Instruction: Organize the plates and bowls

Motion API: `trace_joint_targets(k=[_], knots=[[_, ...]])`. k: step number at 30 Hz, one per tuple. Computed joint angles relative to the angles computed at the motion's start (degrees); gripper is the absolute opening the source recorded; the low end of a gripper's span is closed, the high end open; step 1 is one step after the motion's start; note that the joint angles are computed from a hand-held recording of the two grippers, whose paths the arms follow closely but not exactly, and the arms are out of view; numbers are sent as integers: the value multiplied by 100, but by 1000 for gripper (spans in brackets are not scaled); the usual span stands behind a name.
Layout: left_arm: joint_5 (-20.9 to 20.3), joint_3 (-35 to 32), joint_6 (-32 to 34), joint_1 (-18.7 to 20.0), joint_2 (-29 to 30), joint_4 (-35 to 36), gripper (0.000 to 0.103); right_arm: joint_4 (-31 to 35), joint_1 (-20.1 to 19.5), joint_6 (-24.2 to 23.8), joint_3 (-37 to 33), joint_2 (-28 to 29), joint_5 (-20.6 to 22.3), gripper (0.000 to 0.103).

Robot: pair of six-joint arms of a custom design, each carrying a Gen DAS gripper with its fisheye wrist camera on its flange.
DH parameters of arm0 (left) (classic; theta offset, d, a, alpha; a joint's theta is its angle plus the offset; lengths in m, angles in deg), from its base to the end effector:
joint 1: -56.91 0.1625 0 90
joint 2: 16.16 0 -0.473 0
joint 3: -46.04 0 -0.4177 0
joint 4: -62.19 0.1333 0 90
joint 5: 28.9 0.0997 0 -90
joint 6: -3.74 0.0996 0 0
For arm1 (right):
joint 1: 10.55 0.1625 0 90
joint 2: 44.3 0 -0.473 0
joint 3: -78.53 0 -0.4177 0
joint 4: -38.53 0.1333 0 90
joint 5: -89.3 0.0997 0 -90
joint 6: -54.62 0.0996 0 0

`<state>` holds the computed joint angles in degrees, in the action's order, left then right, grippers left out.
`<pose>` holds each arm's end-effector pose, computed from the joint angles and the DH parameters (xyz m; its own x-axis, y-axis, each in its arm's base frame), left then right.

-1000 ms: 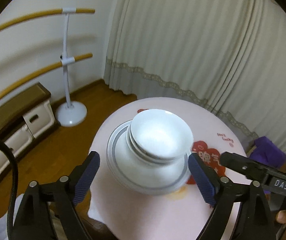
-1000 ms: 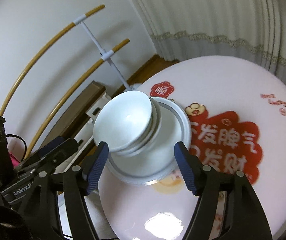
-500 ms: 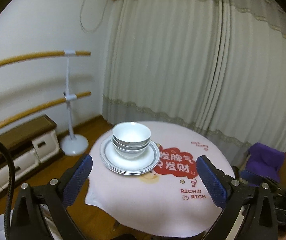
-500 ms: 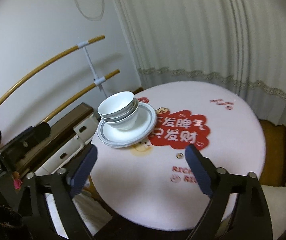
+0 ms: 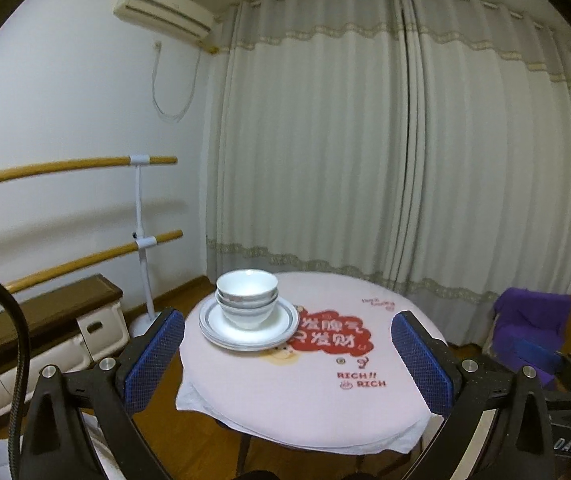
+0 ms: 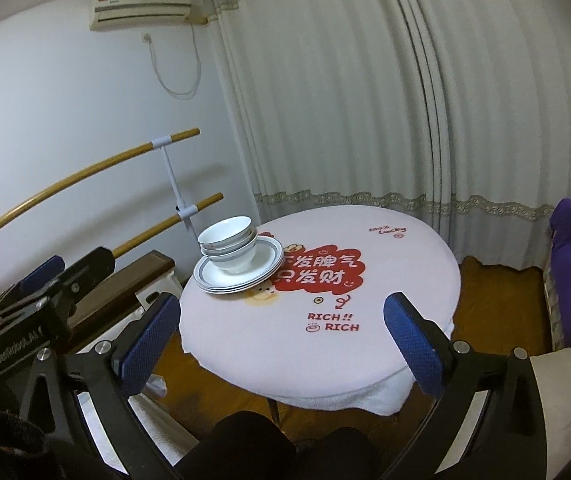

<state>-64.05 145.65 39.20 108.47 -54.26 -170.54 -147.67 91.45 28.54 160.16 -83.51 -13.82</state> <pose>-0.2318 -0.6374 0.1770 -0.7214 -0.1546 -0.6750 0.6303 0.2569 -0.7326 0.2771 -0.7713 0.2029 -0.8358 -0.2751 0.4751 -0.5459 0.5089 -0.6656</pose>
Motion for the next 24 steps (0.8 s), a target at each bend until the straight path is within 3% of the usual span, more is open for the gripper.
trace_joint_targets(k=[2, 4, 13, 24], knots=[[-43, 75, 187, -44, 89, -352, 102, -228, 6, -62, 139, -67, -3, 103], [-150, 29, 145, 11, 110, -253, 102, -473, 20, -152, 257, -113, -40, 103], [-42, 67, 596, -124, 397, -913, 102, -998, 47, -459, 543, -232, -62, 103], [96, -538, 496, -177, 627, -325, 102, -1041, -51, -561, 596, -442, 71, 103]])
